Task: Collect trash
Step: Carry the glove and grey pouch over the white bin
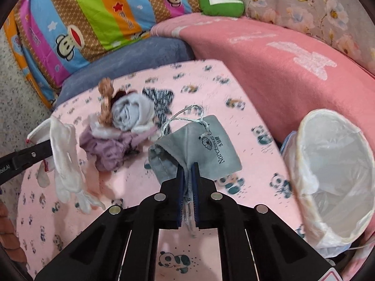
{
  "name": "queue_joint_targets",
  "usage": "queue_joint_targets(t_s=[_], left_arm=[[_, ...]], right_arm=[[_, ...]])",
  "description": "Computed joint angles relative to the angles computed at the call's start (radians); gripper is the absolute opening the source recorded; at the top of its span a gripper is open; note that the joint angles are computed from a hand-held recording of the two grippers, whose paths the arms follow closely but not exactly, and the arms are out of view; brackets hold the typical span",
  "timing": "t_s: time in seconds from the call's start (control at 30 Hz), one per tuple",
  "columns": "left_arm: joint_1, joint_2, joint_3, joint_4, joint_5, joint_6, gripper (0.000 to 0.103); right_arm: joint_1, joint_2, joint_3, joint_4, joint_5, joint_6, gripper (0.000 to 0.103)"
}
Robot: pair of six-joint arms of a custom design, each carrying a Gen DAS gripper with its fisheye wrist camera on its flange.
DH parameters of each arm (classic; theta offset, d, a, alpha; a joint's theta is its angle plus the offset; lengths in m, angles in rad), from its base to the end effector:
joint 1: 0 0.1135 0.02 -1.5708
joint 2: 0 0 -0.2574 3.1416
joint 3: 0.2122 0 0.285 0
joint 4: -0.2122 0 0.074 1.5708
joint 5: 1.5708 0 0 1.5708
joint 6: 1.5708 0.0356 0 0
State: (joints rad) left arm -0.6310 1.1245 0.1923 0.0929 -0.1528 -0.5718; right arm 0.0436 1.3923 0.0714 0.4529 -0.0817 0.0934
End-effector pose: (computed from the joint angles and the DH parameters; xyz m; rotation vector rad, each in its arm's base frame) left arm 0.1615 -0.1113 0.0765 0.0007 2.4312 -0.3732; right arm 0.1718 0.0104 0.0282 0.0242 2.4413 0.1608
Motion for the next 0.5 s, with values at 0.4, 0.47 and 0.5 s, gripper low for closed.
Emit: queue_joint_targets(t_s=[0.4,0.47,0.5], left_arm=[[-0.273,0.067,0.261,-0.081,-0.166,-0.002,0.009],[-0.311,0.119,0.312,-0.070,-0.183,0.003,0.009],[-0.325,0.143,0.335,-0.066,-0.187,0.005,0.009]], right_arm=[[-0.469,-0.903,0.032,-0.790,-0.336,-0.232,0.008],[-0.588,-0.919,0.065,-0.839,-0.419,-0.291,0.008],[-0.626,-0.914,0.079,-0.849,-0.445,-0.310,0.008]])
